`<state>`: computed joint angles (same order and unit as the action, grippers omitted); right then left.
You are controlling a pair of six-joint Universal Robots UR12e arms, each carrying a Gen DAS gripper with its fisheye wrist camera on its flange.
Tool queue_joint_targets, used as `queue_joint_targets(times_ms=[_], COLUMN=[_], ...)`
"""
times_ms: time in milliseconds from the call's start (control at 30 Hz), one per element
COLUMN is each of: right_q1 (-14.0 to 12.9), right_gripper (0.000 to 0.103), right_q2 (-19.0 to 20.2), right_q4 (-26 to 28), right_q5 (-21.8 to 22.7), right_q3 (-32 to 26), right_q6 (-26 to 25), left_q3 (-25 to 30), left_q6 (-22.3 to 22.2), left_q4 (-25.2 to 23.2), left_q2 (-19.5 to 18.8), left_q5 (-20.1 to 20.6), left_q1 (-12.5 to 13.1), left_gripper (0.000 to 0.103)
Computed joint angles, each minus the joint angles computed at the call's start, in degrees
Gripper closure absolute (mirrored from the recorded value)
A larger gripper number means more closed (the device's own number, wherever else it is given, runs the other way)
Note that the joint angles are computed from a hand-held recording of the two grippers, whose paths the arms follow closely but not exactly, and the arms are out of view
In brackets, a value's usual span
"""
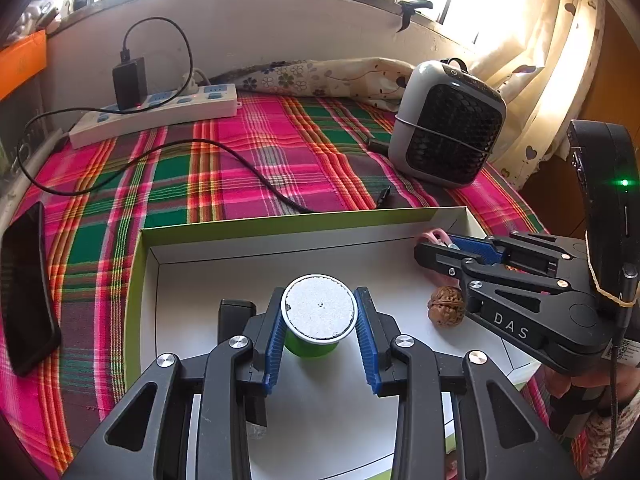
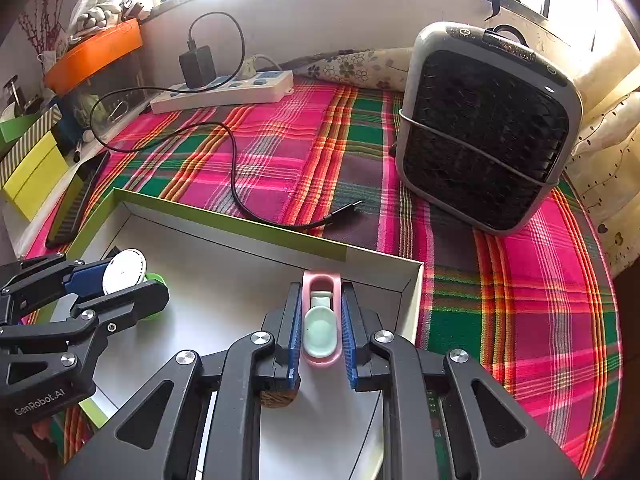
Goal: Organize objects
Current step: 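Carry the spool and pink case into the white box and open both tools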
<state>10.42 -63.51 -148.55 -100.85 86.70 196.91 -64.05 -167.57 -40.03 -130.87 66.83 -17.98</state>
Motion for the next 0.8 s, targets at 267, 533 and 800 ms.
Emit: queue_joint_targets(times_ms=[267,533,800], right_q1=[0.0,0.1,0.5], right_gripper=[0.085,0.082,0.057], right_q2=[0.2,0.4,0.3], right_q4=[0.0,0.0,-1.4], right_q5=[-0.1,-0.2,-1.2], right_q3=[-0.2,-0.4,-0.1], right_q6=[-0.1,0.0,-0.3], left_q3=[0.4,0.5,0.4], left_q6=[0.0,0.2,-0.3], left_q4=[-0.3,-0.6,-0.4], left_q2=[-0.4,-0.4,-0.3], left_q5=[0.3,0.6,0.5], left_q1=[-0.1,-0.1,0.0], left_gripper=[0.072,0.072,0.063])
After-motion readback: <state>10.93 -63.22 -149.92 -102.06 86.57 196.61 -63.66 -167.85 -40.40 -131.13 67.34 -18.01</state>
